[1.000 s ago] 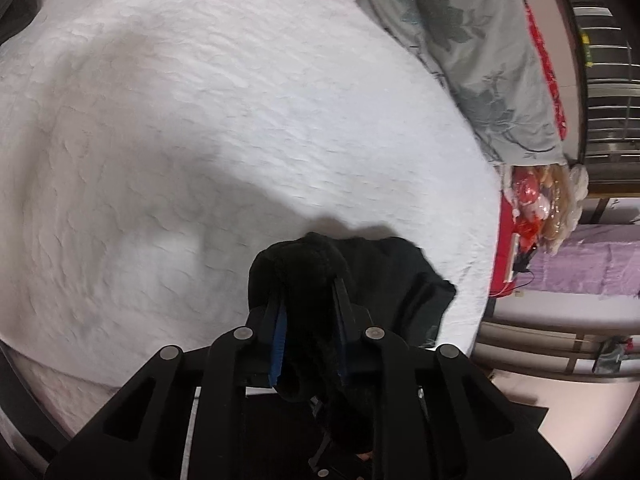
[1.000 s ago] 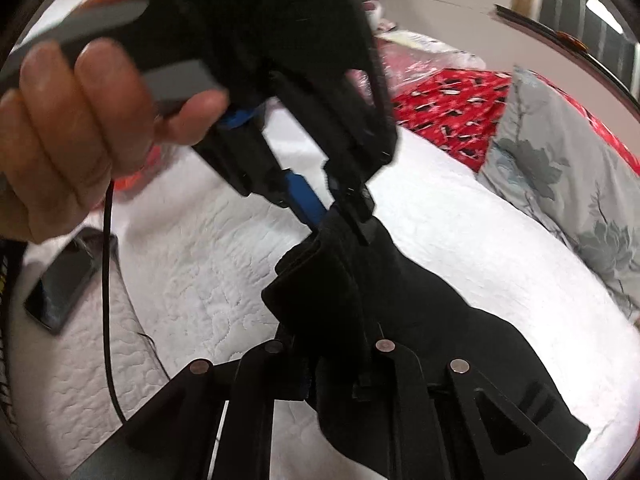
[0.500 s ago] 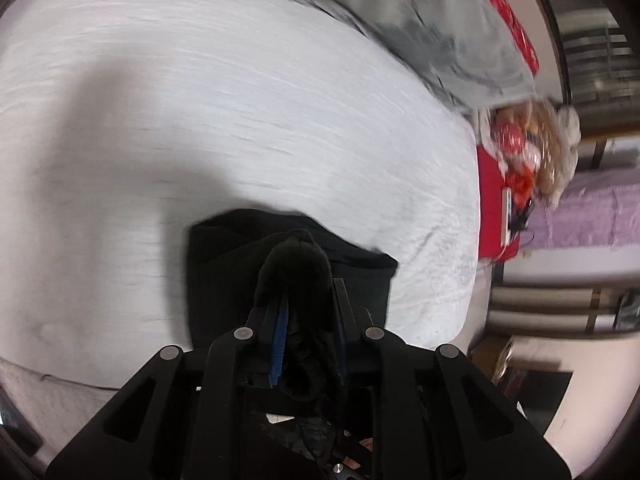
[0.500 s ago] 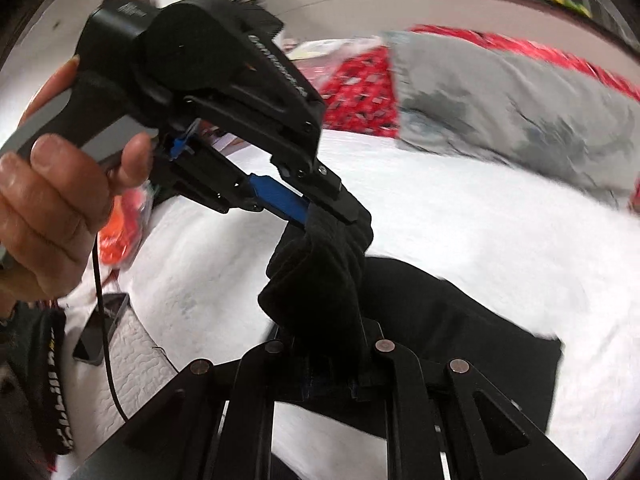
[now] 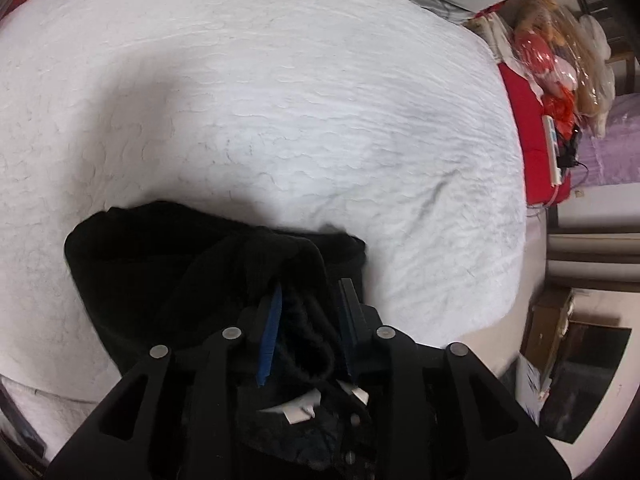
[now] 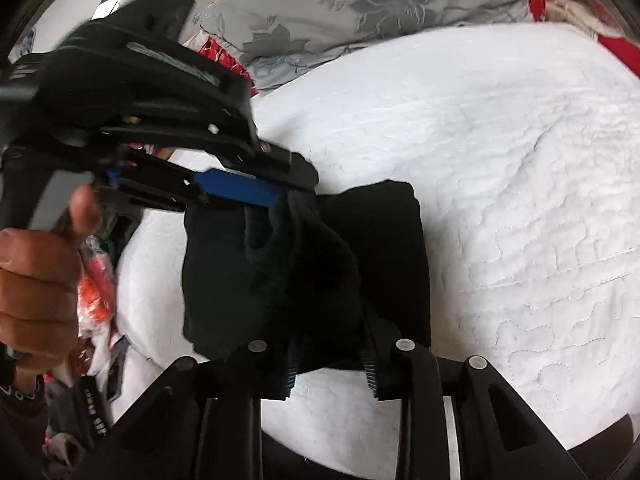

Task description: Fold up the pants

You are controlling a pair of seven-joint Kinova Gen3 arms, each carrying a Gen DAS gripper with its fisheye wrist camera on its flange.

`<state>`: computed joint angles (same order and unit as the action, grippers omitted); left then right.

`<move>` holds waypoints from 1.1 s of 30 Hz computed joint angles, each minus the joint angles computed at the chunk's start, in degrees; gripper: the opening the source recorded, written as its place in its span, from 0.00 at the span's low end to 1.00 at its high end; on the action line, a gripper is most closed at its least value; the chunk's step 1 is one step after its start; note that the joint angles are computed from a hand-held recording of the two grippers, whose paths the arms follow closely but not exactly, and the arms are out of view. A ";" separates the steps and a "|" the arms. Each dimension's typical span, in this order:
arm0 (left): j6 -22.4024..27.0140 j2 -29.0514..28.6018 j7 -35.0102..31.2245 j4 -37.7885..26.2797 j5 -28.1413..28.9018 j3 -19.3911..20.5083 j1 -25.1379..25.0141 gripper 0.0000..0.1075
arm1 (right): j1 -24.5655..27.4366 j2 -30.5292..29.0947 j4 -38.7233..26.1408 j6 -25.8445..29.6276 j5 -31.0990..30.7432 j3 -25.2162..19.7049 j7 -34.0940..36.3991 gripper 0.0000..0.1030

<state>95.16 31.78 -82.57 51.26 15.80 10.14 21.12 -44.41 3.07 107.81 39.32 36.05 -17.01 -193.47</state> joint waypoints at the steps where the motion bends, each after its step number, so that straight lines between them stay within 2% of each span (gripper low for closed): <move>1: 0.53 -0.49 -0.12 -0.02 1.40 0.30 -1.26 0.24 | 0.86 -0.75 0.45 -0.83 -2.17 0.01 2.18 0.36; 3: -0.56 -2.82 -0.82 1.89 3.88 1.32 -4.75 0.24 | 1.73 -2.39 1.85 -2.62 -4.12 0.22 4.22 0.40; 5: -4.52 -7.02 -2.90 6.79 8.14 0.95 -9.60 0.27 | 3.48 -4.68 3.71 -3.91 -4.05 -1.17 3.09 0.41; 7: -8.65 -11.20 -4.09 12.10 11.38 -0.49 -13.99 0.49 | 5.09 -7.59 5.72 -4.22 -2.14 -2.71 0.12 0.51; 8: -10.98 -13.08 -5.01 14.74 11.70 -1.50 -15.03 0.63 | 5.92 -8.37 6.00 -3.71 -1.44 -3.57 -1.09 0.54; 9: -13.31 -14.82 -5.47 17.34 11.08 -3.56 -15.00 0.65 | 6.95 -9.33 6.25 -3.32 -1.15 -4.09 -1.71 0.58; 10: -15.11 -15.94 -5.61 19.77 9.85 -4.56 -15.48 0.65 | 8.02 -10.01 6.45 -3.68 -1.42 -4.28 -1.43 0.62; 12: -15.91 -15.95 -5.93 22.99 10.18 -4.05 -17.37 0.65 | 11.13 -10.42 6.36 -5.93 -3.27 -4.84 0.86 0.68; 16: -17.49 -15.51 -5.99 27.02 11.11 -3.99 -18.23 0.65 | 12.20 -7.27 3.87 -10.68 -10.17 -1.22 10.07 0.70; 20: -20.35 -15.52 -5.70 28.69 10.84 -3.39 -17.25 0.65 | 11.98 -1.41 -1.52 -8.09 -10.85 -0.93 13.24 0.71; 25: -23.53 -13.41 -3.33 27.19 6.45 -3.00 -13.77 0.65 | 10.09 3.49 -5.98 -5.71 -17.51 3.10 22.91 0.75; 26: -23.66 -12.88 -2.97 26.83 6.03 -2.90 -13.54 0.62 | 9.10 3.90 -6.10 -5.77 -17.72 4.39 23.48 0.73; 27: -23.13 -11.86 -2.06 25.63 5.78 -2.78 -13.24 0.48 | 7.73 3.90 -5.68 -6.58 -17.93 6.19 23.86 0.60; 28: -22.37 -11.19 -0.94 24.52 5.59 -2.70 -12.97 0.45 | 7.43 3.13 -4.32 -8.34 -18.99 7.23 25.08 0.31; 30: -22.19 -10.71 -0.09 23.70 6.00 -2.44 -13.03 0.45 | 10.01 1.40 -1.11 -13.00 -23.25 7.01 26.98 0.22; 33: -22.70 -9.33 0.84 22.55 1.87 -2.47 -10.39 0.45 | 14.65 -2.94 5.45 -19.48 -27.68 4.72 25.65 0.20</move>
<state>72.46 22.45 -81.73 73.81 17.68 7.66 10.72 -29.75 0.13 113.25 19.84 8.38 -12.29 -167.82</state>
